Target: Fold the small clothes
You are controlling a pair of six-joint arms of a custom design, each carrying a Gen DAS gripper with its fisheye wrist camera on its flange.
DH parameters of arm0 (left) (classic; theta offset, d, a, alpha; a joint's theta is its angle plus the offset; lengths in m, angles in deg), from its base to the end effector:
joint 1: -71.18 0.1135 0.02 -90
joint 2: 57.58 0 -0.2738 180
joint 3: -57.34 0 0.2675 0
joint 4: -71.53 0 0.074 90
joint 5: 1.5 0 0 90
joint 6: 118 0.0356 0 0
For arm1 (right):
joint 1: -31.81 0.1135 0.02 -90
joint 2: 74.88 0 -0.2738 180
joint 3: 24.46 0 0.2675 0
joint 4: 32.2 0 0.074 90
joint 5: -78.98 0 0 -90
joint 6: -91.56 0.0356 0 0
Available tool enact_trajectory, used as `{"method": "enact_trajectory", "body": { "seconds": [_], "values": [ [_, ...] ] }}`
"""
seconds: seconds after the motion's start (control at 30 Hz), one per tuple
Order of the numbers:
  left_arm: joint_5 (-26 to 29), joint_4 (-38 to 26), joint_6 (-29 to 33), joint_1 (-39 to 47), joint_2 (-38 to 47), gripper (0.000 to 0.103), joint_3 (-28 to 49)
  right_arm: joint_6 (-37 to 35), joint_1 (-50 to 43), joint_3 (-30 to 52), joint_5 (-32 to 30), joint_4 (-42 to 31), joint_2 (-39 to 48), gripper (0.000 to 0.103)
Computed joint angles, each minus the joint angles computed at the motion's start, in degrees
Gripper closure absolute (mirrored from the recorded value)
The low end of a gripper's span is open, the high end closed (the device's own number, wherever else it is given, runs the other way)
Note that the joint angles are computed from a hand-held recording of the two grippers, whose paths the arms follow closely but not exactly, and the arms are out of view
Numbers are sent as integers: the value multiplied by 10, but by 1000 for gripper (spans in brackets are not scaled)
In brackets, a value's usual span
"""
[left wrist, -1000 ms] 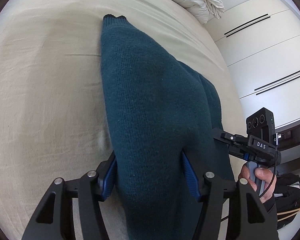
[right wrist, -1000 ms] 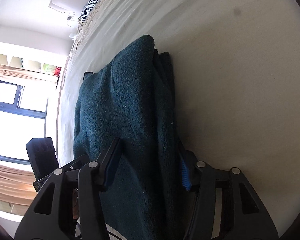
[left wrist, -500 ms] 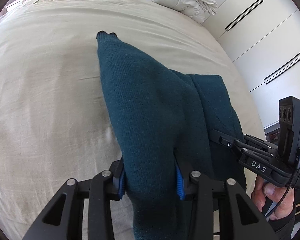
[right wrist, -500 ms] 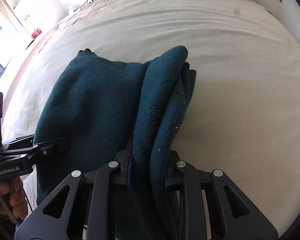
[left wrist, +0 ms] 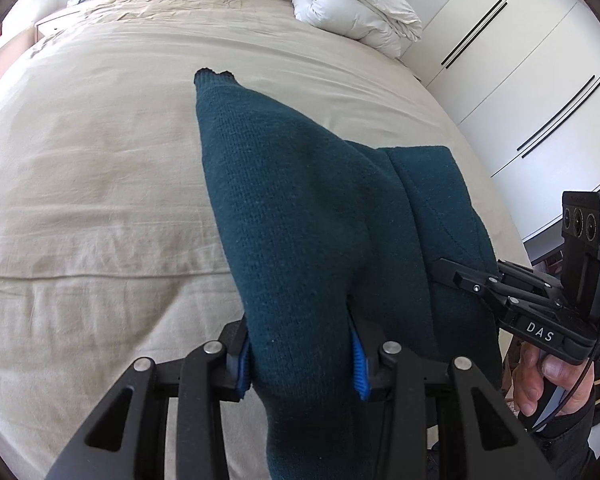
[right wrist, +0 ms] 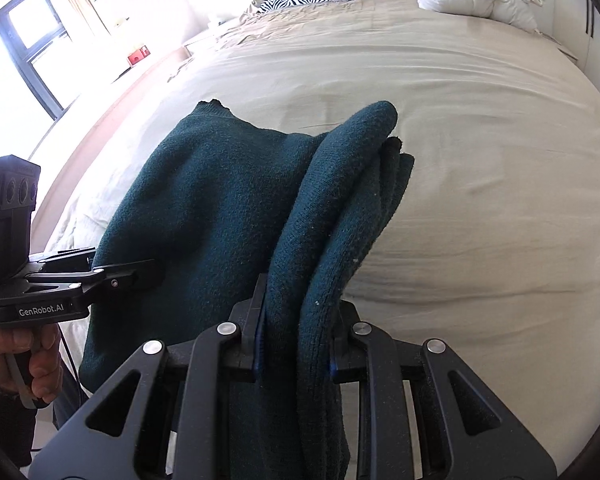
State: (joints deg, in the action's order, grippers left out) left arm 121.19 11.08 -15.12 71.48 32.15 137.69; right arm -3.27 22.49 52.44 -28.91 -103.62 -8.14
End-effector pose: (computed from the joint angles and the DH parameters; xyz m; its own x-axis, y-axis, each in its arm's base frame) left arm 0.3186 -0.0176 0.2461 -0.8745 0.1830 -0.4491 0.3865 0.8225 -0.4174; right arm 0.2258 -0.0260 0.3176 -0.8629 0.0604 -0.5018 -0.0645 0.9715 0.2279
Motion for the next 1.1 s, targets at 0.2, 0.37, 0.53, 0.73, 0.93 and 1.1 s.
{"method": "enact_trajectory", "body": {
  "seconds": [0.2, 0.37, 0.53, 0.73, 0.93, 1.1],
  "values": [
    [7, -11, 60, 69, -17, 62, -65, 57, 76, -79, 7, 11, -56, 83],
    [4, 34, 75, 87, 36, 58, -99, 101, 83, -142, -17, 78, -29, 82],
    [43, 51, 100, 120, 63, 52, -116, 116, 29, -217, -86, 145, -18, 81],
    [44, 77, 84, 109, 67, 47, -123, 110, 11, -278, -102, 173, -47, 80],
    [78, 83, 105, 136, 67, 45, -142, 77, -53, -300, -170, 195, -26, 73],
    [89, 86, 106, 172, 10, 46, -172, 63, -93, -295, -168, 136, -98, 65]
  ]
}}
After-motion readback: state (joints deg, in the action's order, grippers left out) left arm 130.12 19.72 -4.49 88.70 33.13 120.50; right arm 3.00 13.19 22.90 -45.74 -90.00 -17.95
